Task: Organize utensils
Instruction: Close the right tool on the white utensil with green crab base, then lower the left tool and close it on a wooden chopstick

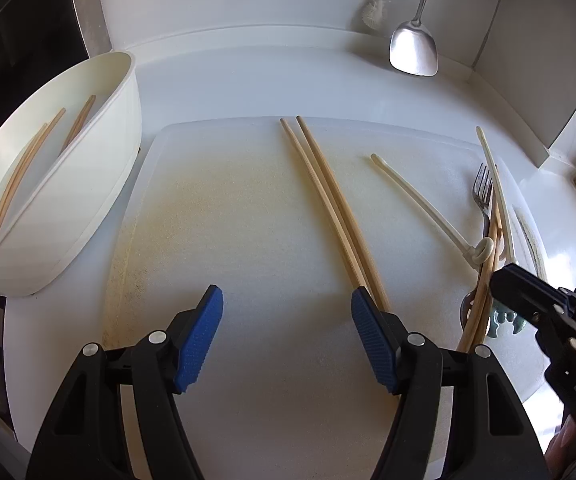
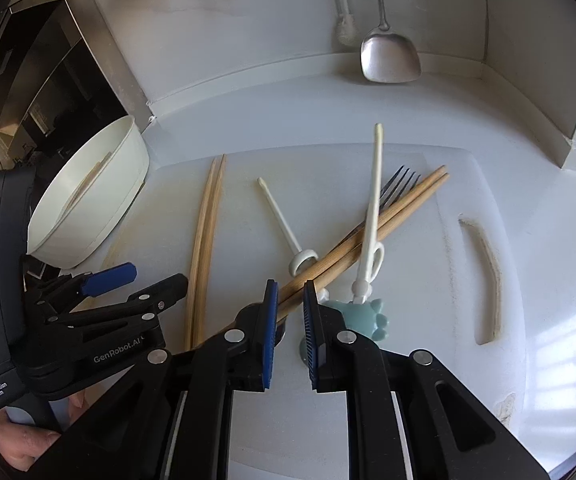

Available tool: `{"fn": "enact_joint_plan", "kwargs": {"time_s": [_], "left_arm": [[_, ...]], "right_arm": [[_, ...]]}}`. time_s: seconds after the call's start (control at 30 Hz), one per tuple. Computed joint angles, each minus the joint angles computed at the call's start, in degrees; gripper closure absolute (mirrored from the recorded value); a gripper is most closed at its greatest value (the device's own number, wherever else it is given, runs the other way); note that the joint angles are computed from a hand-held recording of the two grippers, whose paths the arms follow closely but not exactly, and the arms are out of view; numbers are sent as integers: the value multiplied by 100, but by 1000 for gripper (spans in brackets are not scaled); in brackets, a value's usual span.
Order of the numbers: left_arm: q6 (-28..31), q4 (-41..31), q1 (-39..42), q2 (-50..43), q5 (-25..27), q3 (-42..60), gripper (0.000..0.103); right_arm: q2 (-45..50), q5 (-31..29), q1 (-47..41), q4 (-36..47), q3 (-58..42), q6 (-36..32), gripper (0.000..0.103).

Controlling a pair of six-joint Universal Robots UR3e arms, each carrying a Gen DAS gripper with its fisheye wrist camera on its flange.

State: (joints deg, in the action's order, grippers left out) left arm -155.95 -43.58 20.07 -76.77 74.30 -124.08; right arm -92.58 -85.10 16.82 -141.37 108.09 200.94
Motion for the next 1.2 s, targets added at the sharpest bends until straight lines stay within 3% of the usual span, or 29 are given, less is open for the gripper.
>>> {"fn": "enact_joint_plan", "kwargs": {"time_s": [0.13,0.3,0.8,0.97,1.2], "left_arm": [[22,-3,36,3,-31,-3,38],[34,31,36,4,-19,-22,38],[-15,-86,59,-53,-148,89,38],[-137,-250,-47,-254,-232,370,48],[-214,-471,7,-192,-478,449,46]], "right_arm": [[-249,-263,-156,137,136,168,89],[-374,-82,-447,305,248,267,77],[358,-355,-228,826,-459,169,80],[402,-357,-196,797,-490,127,85],[332,-248,-270,673,-352,160,85]]}}
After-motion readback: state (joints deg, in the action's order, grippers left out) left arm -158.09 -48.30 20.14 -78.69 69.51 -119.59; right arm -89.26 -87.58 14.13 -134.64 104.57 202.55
